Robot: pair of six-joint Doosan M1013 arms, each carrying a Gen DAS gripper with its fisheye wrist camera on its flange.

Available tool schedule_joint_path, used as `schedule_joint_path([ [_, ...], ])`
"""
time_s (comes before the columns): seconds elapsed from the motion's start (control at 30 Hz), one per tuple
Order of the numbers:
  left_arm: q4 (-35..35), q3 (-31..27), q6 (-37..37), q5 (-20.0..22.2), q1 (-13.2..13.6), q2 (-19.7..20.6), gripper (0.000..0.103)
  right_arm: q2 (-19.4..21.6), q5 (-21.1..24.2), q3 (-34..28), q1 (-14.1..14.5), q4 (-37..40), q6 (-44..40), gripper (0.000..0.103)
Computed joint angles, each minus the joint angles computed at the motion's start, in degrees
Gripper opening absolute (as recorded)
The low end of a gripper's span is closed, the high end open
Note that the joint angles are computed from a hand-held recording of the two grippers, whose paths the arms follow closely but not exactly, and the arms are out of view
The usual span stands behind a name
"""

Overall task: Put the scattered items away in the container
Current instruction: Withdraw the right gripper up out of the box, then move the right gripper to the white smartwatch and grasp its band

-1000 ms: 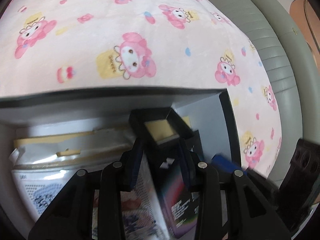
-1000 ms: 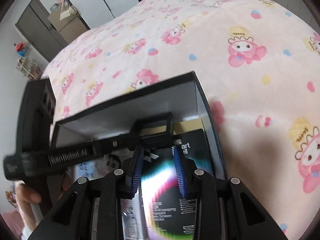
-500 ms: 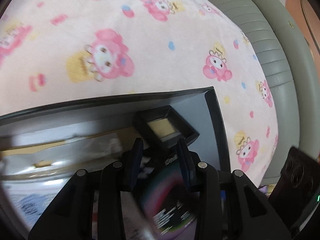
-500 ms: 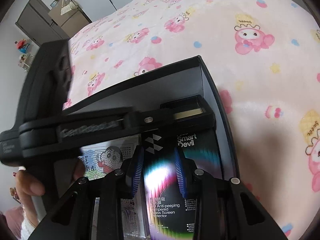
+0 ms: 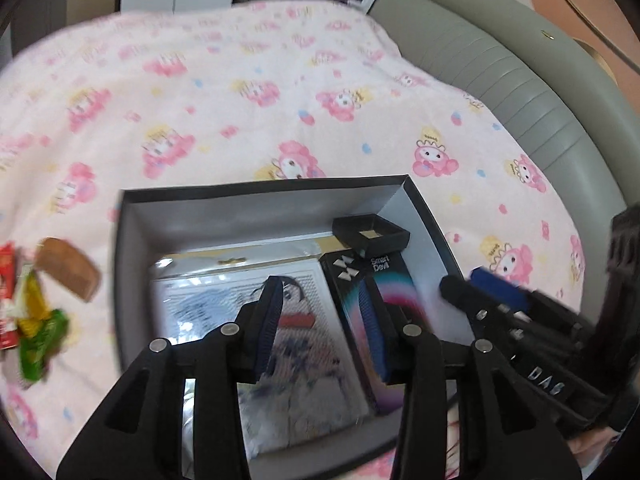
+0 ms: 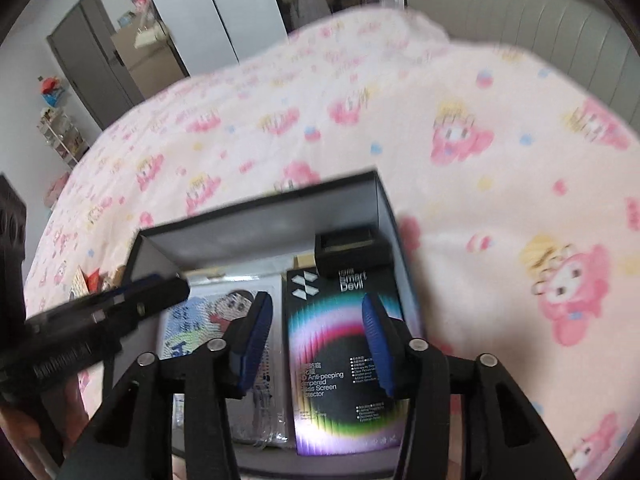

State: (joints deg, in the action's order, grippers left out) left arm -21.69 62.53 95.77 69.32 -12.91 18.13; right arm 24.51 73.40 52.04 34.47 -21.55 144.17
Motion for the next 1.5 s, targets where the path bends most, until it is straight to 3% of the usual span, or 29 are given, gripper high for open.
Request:
schedule_joint_path([
  [0.13, 2.48, 3.79, -0.11, -3.86, -0.34, -4.37, 0.044, -0.77, -0.98, 0.33, 2.93, -3.40, 0.96, 0.048],
  [0.4, 7.48, 8.73, -1.83, -7.62, -0.33, -11.02, 0.050, -1.73, -0.01, -0.77, 8.20, -9.68, 3.53, 0.049],
  [0.73, 11.48, 13.46, -3.82, -10.25, 1.71, -17.50, 0.059, 0.24, 3.18, -5.99, 13.59, -15.50, 2.76, 0.053],
  [0.83, 11.78, 14.38, -4.06, -10.43, 2.56, -18.68, 0.067, 0.43, 3.00, -6.40, 14.65, -16.19, 3.83, 0.053],
  [0.93, 11.03, 15.70, -4.30, -11.25, 3.71, -19.87, 0.071, 0.53, 2.74, -6.52, 15.42, -16.88, 4.18, 0.059],
  [1.13, 11.32, 17.39, -5.04, -11.21, 5.77, -21.48, 0.071, 2.27, 2.31, -9.22, 16.03, -14.94, 0.70, 0.060],
  [1.37, 13.61, 18.95, -7.66, -11.34, 10.56, -22.91, 0.071, 7.43, 0.22, -17.07, 16.52, -8.94, -7.44, 0.060],
  [1.5, 14.21, 19.85, -8.94, -11.15, 14.51, -23.00, 0.071, 11.75, -2.20, -23.39, 15.31, 1.06, -15.42, 0.058],
])
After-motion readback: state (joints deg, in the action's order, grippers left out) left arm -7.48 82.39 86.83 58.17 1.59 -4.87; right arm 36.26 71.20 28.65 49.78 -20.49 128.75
